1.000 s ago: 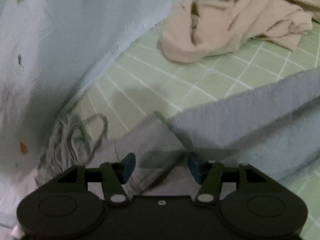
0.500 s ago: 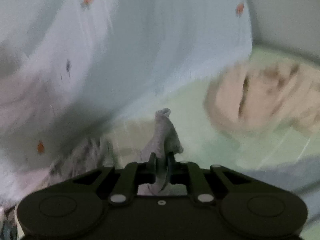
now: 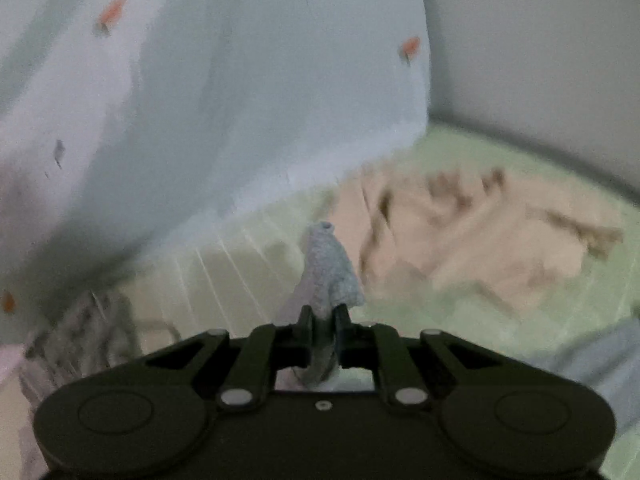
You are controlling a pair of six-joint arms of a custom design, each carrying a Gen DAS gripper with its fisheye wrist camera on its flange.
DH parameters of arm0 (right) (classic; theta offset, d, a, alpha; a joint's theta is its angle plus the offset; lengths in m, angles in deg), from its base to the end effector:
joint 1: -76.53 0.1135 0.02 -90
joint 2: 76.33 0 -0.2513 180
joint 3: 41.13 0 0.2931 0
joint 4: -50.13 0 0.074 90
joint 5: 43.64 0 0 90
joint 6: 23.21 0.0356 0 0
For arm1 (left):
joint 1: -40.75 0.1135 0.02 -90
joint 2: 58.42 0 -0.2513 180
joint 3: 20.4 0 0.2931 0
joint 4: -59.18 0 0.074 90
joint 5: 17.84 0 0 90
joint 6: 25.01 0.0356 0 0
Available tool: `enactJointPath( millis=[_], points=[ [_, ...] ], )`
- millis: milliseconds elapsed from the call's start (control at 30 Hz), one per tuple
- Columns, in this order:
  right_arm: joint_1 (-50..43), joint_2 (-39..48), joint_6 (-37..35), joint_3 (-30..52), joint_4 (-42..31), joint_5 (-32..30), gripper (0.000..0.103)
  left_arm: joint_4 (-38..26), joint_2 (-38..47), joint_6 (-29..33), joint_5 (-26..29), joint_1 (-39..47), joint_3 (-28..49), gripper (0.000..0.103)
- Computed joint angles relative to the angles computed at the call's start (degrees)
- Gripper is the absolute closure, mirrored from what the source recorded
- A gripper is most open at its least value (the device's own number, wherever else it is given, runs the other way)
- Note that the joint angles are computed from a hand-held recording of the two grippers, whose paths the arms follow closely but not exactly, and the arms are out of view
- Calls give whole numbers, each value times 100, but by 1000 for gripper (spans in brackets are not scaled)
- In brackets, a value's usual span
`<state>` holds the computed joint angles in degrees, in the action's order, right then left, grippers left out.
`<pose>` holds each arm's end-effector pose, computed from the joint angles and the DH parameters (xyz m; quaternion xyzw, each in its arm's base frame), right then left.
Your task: Fold clothes
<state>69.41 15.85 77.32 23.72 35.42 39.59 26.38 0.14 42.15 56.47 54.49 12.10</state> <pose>0.3688 -0.0418 0.1568 0.1162 0.9050 0.0660 0.4039 0.2000 0.0588 0.1065 -0.3343 0.8946 0.1100 0.2755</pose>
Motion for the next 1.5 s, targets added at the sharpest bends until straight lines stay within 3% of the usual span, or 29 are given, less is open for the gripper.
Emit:
enactJointPath(
  millis=[267, 400, 600, 700, 733, 767, 800, 833, 900, 967, 1000, 1200, 1367, 1500],
  points=[
    [282, -105, -98, -213, -28, 411, 91, -582, -143, 43, 904, 575, 178, 0],
    [505, -456, -26, -358, 16, 365, 91, -818, -467, 14, 1041, 642, 132, 0],
    [1425, -1095, 258, -762, 194, -250, 91, -1311, -1156, 141, 933, 542, 97, 0],
    [2097, -938, 146, -774, 192, -651, 89, -1568, -1470, 126, 920, 596, 80, 0],
    [2270, -762, 39, -725, 170, -852, 80, -1669, -1559, 106, 893, 624, 80, 0],
    [2406, -457, -127, -630, 133, -1091, 61, -1763, -1641, 86, 851, 648, 80, 0],
    [2542, -177, -306, -486, -48, -1080, 52, -1851, -1725, 69, 802, 661, 79, 0],
    [2680, 82, -471, -318, -291, -952, 44, -1959, -1814, 48, 739, 649, 89, 0],
    [2823, 222, -663, -214, -597, -750, 41, -2168, -2027, 7, 579, 574, 115, 0],
    [2677, -99, -687, -454, -519, -829, 14, -2344, -2229, -45, 423, 462, 137, 0],
    [2585, -276, -696, -579, -475, -885, 9, -2372, -2213, -132, 342, 347, 168, 0],
    [1631, -761, -915, -809, -509, -700, 3, -2196, -1688, -668, 39, -526, 452, 0],
    [907, -343, -1228, -679, -353, -233, 3, -1518, -487, -810, 36, -1392, 964, 0],
    [580, 306, -1144, -448, -157, -133, 3, -866, 606, -520, -65, -1943, 1491, 0]
  ],
)
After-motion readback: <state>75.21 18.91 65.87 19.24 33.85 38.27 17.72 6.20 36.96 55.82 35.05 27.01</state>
